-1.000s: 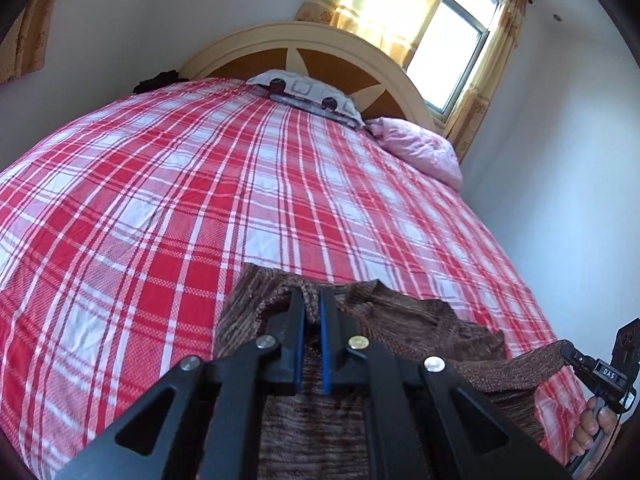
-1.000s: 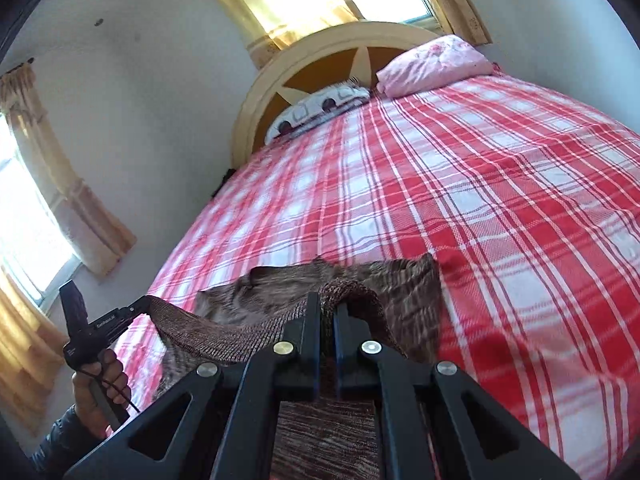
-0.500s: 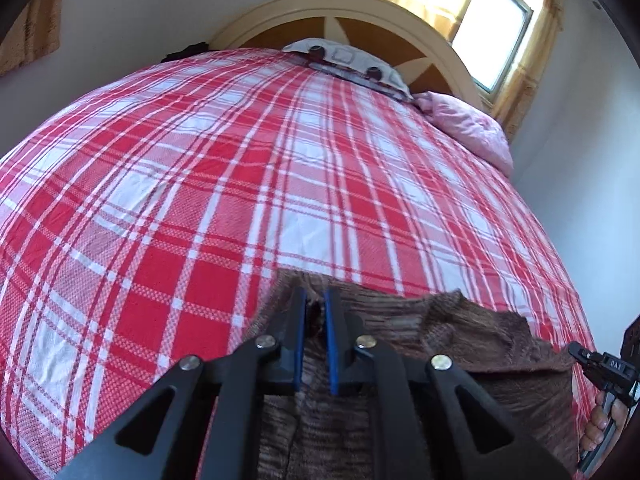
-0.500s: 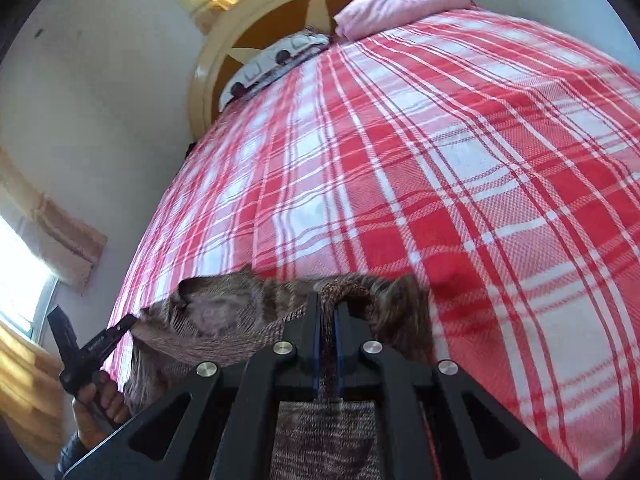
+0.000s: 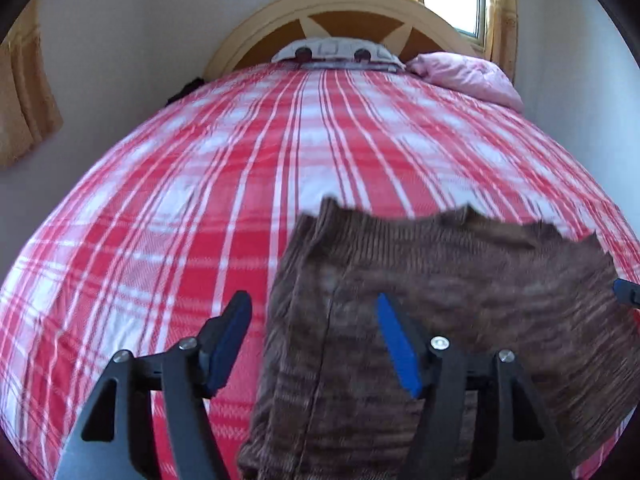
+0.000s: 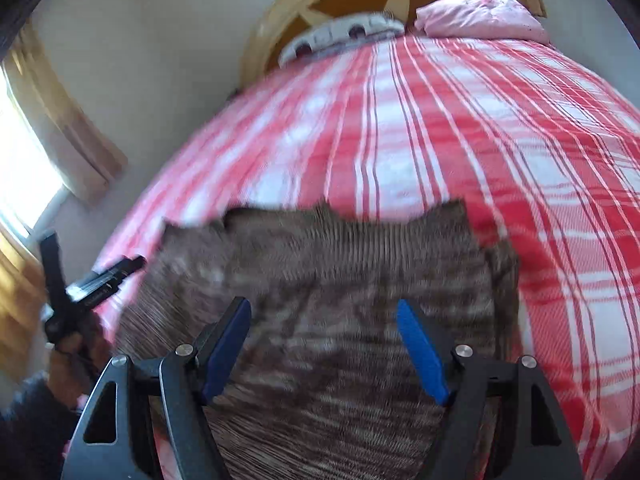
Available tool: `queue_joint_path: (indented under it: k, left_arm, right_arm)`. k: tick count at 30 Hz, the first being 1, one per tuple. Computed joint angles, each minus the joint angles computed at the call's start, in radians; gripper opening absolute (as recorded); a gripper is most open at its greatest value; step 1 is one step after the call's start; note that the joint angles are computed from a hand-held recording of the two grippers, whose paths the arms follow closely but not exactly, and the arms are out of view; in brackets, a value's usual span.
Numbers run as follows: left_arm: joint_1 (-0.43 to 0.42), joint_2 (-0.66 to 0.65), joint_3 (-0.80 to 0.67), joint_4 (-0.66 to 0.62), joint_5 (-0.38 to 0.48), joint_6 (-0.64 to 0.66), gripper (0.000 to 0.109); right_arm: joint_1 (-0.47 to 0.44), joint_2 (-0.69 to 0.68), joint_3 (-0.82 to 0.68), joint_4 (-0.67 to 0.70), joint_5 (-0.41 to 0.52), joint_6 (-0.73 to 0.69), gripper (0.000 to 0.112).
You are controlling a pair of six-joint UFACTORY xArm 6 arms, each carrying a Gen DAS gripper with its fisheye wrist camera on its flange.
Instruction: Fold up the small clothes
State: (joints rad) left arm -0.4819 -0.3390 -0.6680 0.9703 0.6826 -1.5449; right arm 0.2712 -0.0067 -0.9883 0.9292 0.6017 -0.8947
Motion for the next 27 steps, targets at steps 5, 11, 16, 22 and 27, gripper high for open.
queue_joint_path:
  k: [5, 11, 16, 22, 27]
  left_arm:
    - [0.023, -0.119, 0.145, -0.102, -0.056, 0.031, 0.068]
    - [-0.04, -0.183, 0.197, -0.133, -0.014, 0.03, 0.068]
    - [-0.105, -0.212, 0.201, -0.106, 0.067, -0.028, 0.068]
    - [-0.196, -0.233, 0.219, -0.151, 0.135, -0.005, 0.069]
    - [-0.24, -0.238, 0.218, -0.159, 0.188, 0.001, 0.076]
  right_arm:
    - [-0.011, -0.073, 0.105, -0.11, -0.038, 0.068, 0.076]
    - [-0.031, -0.267, 0.283, -0.163, -0.063, 0.014, 0.076]
    - [-0.005, -0.38, 0.42, -0.243, -0.138, 0.014, 0.076]
    - [-0.001, -0.459, 0.526, -0.398, -0.207, 0.112, 0.076]
    - [-0.037, -0.49, 0.551, -0.349, -0.177, 0.079, 0.076]
